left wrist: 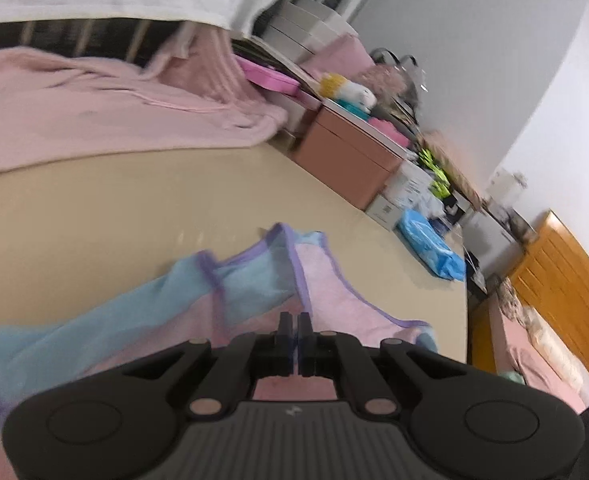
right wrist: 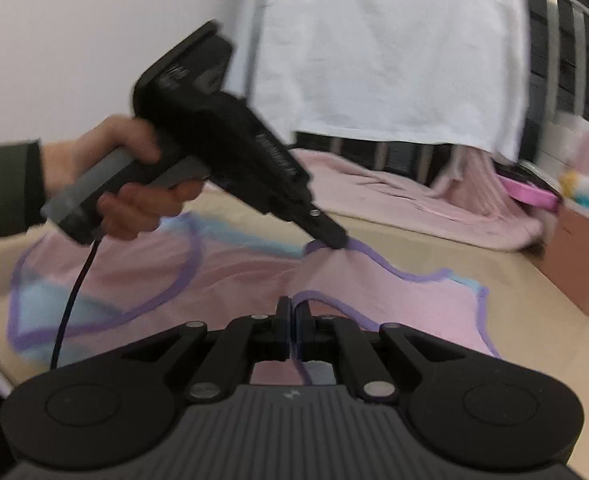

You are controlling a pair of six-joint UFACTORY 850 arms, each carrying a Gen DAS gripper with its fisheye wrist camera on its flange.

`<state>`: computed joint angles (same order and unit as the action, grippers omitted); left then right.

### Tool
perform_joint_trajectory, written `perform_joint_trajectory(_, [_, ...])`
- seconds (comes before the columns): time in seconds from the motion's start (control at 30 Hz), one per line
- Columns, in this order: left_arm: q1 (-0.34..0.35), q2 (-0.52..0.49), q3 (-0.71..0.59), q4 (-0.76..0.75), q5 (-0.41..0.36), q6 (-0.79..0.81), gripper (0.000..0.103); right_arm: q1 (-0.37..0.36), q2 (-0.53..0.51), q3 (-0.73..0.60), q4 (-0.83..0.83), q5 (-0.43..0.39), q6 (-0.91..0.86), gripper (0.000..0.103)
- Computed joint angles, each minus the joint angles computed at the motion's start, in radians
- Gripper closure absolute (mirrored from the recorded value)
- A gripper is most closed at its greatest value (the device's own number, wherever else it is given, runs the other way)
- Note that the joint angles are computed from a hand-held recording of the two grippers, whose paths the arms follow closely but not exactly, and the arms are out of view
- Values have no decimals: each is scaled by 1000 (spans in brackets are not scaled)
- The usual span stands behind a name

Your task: Fold clothes

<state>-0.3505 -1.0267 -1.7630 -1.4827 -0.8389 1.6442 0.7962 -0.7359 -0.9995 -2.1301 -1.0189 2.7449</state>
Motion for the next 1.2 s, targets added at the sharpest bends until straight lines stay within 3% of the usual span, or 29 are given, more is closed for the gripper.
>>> perform_joint_trajectory(0.13, [15, 9, 36, 8, 79, -44, 101, 1, -18, -41, -10, 81, -81, 101])
perform_joint_trajectory(0.2, [26, 4, 33, 11, 41, -46, 97, -1, -20, -55, -7, 129, -106, 96])
perform_joint_trajectory(0.23, [27, 8, 36, 2, 31, -34, 90, -1, -18, -55, -6, 142, -103, 86])
perform_joint_trajectory(0.27, [26, 12, 40, -8, 21, -21, 81, -3, -11, -45, -9, 136, -70, 68])
perform_joint_trajectory(0.33, [13, 15, 35, 7, 7, 13, 71, -9, 6, -26, -16, 129, -2, 59])
perform_joint_trajectory(0.47, [-38, 0, -31, 196, 45, -30, 66, -50, 41, 3, -76, 196, 169, 61])
perform_joint_trajectory(0.53, [-62, -10, -61, 310, 95, -84, 67, -59, 44, 5, -78, 225, 209, 71])
perform_joint_trajectory(0.6, [-72, -15, -74, 355, 111, -93, 70, -63, 45, 9, -83, 248, 246, 77])
perform_joint_trajectory(0.63, [-73, -23, -90, 377, 103, -124, 80, -64, 45, 9, -90, 254, 260, 77])
perform_joint_trajectory(0.67, [-71, -26, -96, 381, 98, -140, 101, -62, 43, 9, -95, 247, 270, 77])
perform_joint_trajectory(0.7, [-69, -29, -99, 382, 93, -151, 103, -60, 42, 9, -99, 240, 281, 77])
perform_joint_trajectory(0.83, [-61, -12, -64, 318, 104, -79, 103, -60, 25, -17, -122, 232, 276, 79])
perform_joint_trajectory(0.87, [-58, -8, -56, 302, 107, -64, 103, -61, 15, -30, -113, 236, 263, 90])
perform_joint_trajectory(0.93, [-52, 5, -39, 272, 111, -41, 103, -60, -4, -54, -87, 236, 228, 101])
perform_joint_trajectory(1.03, [-42, 24, -15, 228, 116, -6, 103, -22, -30, -80, 26, 147, 90, 101])
perform_joint_trajectory(1.2, [-24, 41, 19, 187, 139, 7, 103, 10, -51, -103, 69, 104, -53, 101])
